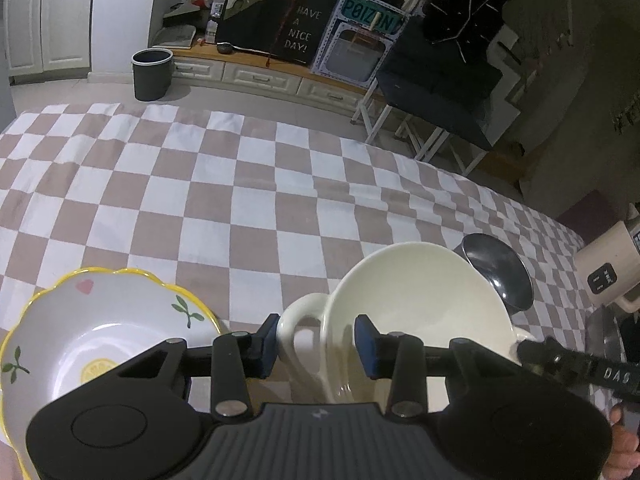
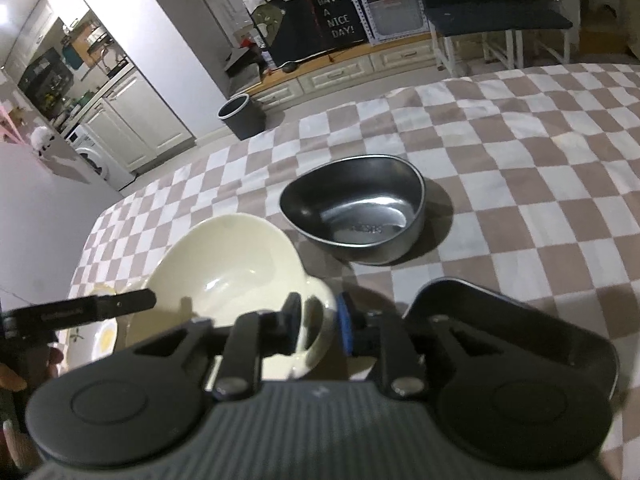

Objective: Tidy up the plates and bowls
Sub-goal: 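Lift the cream two-handled bowl off the cloth with both tools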

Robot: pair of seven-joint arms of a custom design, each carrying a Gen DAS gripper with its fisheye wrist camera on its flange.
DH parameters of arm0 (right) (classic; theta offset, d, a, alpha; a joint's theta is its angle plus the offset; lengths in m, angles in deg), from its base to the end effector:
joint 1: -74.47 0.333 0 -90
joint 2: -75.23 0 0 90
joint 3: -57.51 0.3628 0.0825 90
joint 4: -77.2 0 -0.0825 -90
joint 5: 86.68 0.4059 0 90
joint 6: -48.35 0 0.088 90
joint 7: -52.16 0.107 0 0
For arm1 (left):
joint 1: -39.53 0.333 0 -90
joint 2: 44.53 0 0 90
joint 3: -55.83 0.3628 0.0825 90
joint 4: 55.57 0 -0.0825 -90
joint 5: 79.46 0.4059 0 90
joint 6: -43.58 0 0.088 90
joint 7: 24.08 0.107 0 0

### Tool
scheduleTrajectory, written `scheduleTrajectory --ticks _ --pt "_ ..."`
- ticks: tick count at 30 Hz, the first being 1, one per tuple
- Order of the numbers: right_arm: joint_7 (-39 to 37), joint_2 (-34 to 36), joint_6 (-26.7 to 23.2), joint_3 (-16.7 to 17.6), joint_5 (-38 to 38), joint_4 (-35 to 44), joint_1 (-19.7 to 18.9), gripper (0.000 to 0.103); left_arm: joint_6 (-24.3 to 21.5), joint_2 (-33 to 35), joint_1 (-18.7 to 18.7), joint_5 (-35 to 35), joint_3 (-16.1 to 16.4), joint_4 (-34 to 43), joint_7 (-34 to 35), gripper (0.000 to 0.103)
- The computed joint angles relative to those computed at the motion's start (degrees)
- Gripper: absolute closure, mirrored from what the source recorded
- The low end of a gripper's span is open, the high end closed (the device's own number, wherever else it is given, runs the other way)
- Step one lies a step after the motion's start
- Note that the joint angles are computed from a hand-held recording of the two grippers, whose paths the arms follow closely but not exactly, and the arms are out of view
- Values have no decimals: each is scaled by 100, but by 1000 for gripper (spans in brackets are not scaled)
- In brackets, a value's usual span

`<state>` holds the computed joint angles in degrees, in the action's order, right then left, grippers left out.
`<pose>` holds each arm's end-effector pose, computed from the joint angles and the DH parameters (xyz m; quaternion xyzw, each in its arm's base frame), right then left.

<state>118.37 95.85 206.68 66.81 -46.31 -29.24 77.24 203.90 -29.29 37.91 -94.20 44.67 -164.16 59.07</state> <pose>0.6952 0.1086 0.4123 -0.6674 0.6620 -0.0448 0.3382 0.6789 -0.1298 0.4715 -0.7116 0.6220 -0.3125 0.0955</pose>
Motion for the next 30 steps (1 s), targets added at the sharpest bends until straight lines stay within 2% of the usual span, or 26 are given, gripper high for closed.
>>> scheduleTrajectory --ticks 4,7,12,19,26,30 --pt "20 101 -170 -30 -171 80 17 75 -4 12 -116 320 150 -2 -282 74" --pt "-93 163 -175 15 -135 129 -25 75 51 14 33 84 8 -35 -103 74" --pt "-282 236 -210 113 100 193 -133 78 56 20 37 53 7 -27 -58 74" --pt "-348 253 -108 105 204 174 -100 78 104 46 -81 322 118 -4 -359 73" --pt "-261 188 38 43 -32 81 5 78 160 85 -144 518 166 2 -566 71" --pt "-137 138 271 7 -233 -34 104 77 522 91 -223 773 226 -124 -725 71"
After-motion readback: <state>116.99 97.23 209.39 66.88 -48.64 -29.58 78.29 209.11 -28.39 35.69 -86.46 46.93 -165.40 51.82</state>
